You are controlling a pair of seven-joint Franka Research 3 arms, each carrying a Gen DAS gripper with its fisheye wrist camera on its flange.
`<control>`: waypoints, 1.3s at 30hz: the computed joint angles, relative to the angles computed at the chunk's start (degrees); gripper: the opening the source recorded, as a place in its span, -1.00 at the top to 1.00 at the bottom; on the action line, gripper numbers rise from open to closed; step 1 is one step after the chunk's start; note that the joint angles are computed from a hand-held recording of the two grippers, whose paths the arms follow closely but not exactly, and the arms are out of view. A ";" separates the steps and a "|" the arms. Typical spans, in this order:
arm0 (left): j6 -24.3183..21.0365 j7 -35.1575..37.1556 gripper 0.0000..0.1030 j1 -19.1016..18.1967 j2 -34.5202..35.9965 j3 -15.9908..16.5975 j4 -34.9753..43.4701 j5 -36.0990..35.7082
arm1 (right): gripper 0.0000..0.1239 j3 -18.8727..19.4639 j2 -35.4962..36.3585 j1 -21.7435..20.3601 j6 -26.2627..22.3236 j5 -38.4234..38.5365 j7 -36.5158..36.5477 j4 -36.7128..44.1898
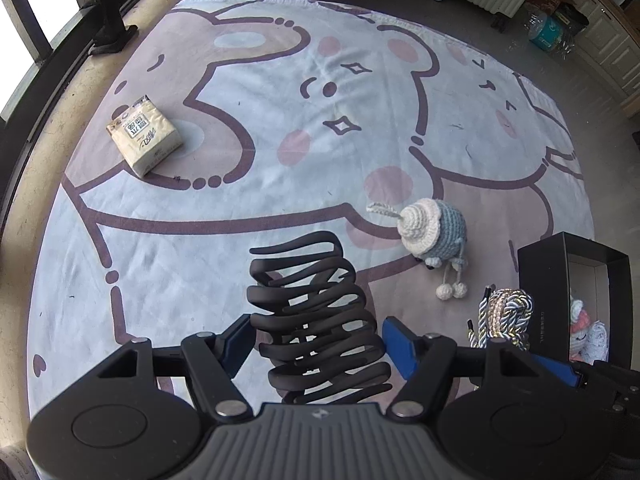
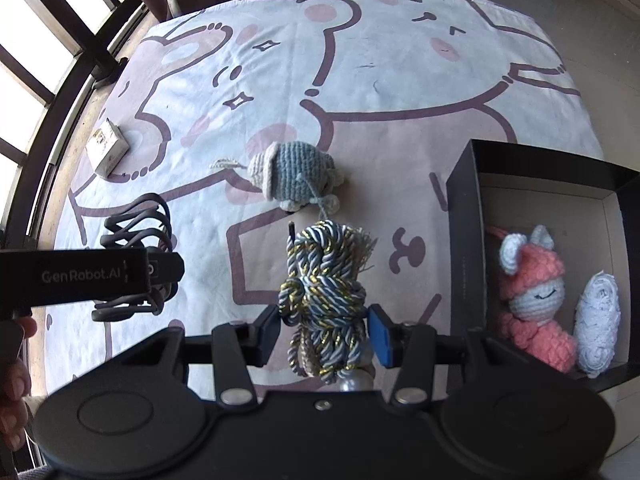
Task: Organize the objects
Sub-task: 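Lift the hair clip with the left tool while the right tool lifts the rope toy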
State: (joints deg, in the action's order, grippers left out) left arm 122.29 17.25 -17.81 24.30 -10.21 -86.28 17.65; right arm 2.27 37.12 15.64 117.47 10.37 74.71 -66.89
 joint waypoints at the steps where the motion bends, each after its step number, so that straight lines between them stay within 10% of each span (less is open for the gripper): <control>1: 0.06 -0.15 -0.36 -0.18 -0.18 0.10 -0.01 0.43 | 0.22 -0.11 -0.27 -0.03 0.37 0.00 0.18 -0.28; 39: 1.07 -3.92 -0.36 -3.96 -2.80 0.39 2.17 11.53 | 0.22 0.92 -10.53 -3.12 14.60 6.48 -1.11 -11.60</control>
